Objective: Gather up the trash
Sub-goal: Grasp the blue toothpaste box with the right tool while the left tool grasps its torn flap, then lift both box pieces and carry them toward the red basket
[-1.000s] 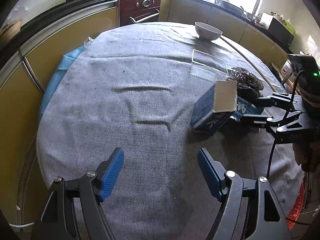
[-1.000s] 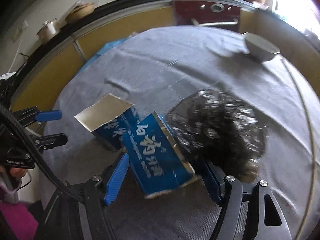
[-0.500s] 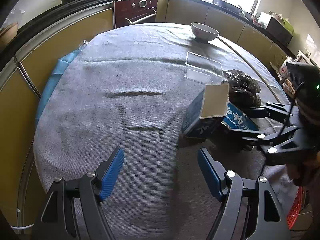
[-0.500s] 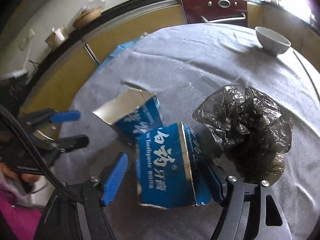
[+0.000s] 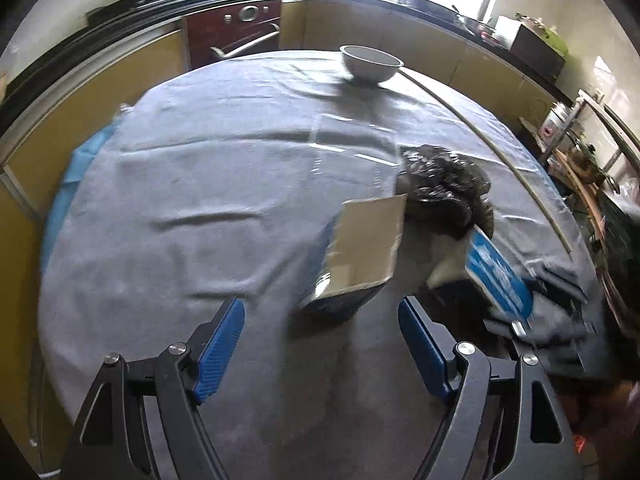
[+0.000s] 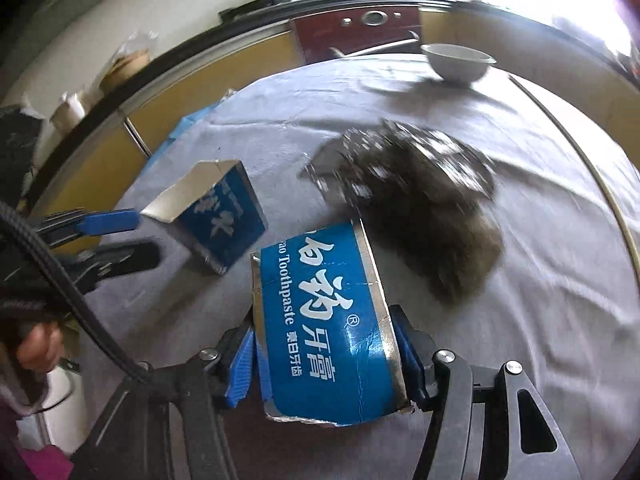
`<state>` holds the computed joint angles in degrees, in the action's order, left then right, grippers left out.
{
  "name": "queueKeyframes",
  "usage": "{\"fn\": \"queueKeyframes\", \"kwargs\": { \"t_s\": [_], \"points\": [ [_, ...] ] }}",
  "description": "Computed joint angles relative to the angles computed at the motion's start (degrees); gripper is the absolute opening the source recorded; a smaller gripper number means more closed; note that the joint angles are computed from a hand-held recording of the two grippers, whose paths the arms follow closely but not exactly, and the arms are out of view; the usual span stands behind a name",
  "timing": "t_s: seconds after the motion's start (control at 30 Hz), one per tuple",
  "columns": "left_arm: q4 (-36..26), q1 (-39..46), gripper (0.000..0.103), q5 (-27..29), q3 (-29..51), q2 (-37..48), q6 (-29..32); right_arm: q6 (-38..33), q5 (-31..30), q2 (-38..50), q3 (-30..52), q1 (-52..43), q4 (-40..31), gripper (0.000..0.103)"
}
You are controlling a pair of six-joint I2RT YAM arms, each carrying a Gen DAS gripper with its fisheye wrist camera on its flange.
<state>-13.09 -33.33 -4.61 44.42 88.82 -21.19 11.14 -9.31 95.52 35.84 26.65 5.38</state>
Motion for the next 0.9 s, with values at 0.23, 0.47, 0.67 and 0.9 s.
{"fn": "queueKeyframes", "kwargs": {
  "t_s": [0.23, 0.47, 0.67, 0.9],
  "points": [
    [4.6, -1.3, 0.080, -1.9, 4.3, 7.6, -2.2, 10.1, 3.0, -16.4, -12.8, 3.7, 0.8, 0.063],
    [9.3, 1.1, 0.046, -0.2, 4.3, 11.4, -2.2, 22.2, 11.8, -30.0, -20.2, 13.3, -1.4, 0.063],
    [9.9, 0.5, 0.046, -0.2, 0.5, 6.6, -3.4, 30.9, 21.6, -38.7, -22.3, 22.7, -7.7, 0.063],
    [3.7, -8.6, 0.046, -7.1, -6.5, -7.3, -5.2, 38.6, 31.6, -48.9, -21.8, 31.7, -19.6, 0.063]
  ]
}}
